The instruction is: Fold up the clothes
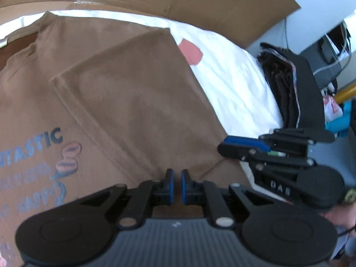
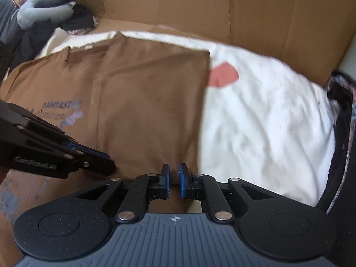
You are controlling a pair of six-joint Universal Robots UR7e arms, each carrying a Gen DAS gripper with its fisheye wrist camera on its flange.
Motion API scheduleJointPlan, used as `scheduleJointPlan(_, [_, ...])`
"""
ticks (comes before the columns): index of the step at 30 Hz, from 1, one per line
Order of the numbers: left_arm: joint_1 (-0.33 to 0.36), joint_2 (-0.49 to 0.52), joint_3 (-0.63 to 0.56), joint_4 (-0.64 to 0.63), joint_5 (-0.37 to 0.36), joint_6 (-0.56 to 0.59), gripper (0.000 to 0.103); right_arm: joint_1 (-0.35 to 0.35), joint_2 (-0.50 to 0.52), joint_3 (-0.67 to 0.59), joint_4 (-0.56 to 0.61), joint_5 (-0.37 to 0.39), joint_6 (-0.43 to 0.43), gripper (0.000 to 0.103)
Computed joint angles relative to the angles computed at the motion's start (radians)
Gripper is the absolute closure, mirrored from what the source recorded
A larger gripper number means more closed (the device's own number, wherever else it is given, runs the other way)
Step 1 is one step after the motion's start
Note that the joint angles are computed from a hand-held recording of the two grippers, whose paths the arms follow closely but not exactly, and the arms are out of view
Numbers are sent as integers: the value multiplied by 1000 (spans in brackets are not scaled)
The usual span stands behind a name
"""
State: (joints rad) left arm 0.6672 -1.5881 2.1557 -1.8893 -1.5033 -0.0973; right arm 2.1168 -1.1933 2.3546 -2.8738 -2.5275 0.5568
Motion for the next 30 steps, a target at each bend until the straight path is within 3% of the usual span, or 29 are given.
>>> scheduleJointPlan(6, [0,-46,26,0,4,-29,97,-3,8,2,42,10,41,89])
scheduleJointPlan(11, [-15,-64,8,22,6,-58,97,18,-40,-35,181,-2,136,88])
scheduleJointPlan(14, [-15,-73,-30,39,20,-73,96,45,-74,-64,270,-20,197,72])
scheduleJointPlan(16, [-11,-74,-67,56,37,-86,94,64,-96,-88,330,-21,237,68])
scheduleJointPlan(18, [-4,-73,-107,77,56,-103,82,83,-112,-120,400,-20,272,67])
scheduleJointPlan(20, [-2,-71,-149,98,86,-126,52,102,-130,-155,471,-15,325,62])
scheduleJointPlan(21, [-4,-73,-169,105,109,-139,48,110,-140,-172,503,-10,355,59])
scheduleJointPlan(23, [-5,-66,-223,140,133,-149,47,128,-161,-211,582,5,430,53])
scheduleJointPlan(28, [-9,-33,-397,294,161,-188,41,189,-175,-337,770,23,553,50])
scheduleJointPlan(30, [-22,-26,-467,363,186,-206,36,225,-164,-408,868,23,599,40])
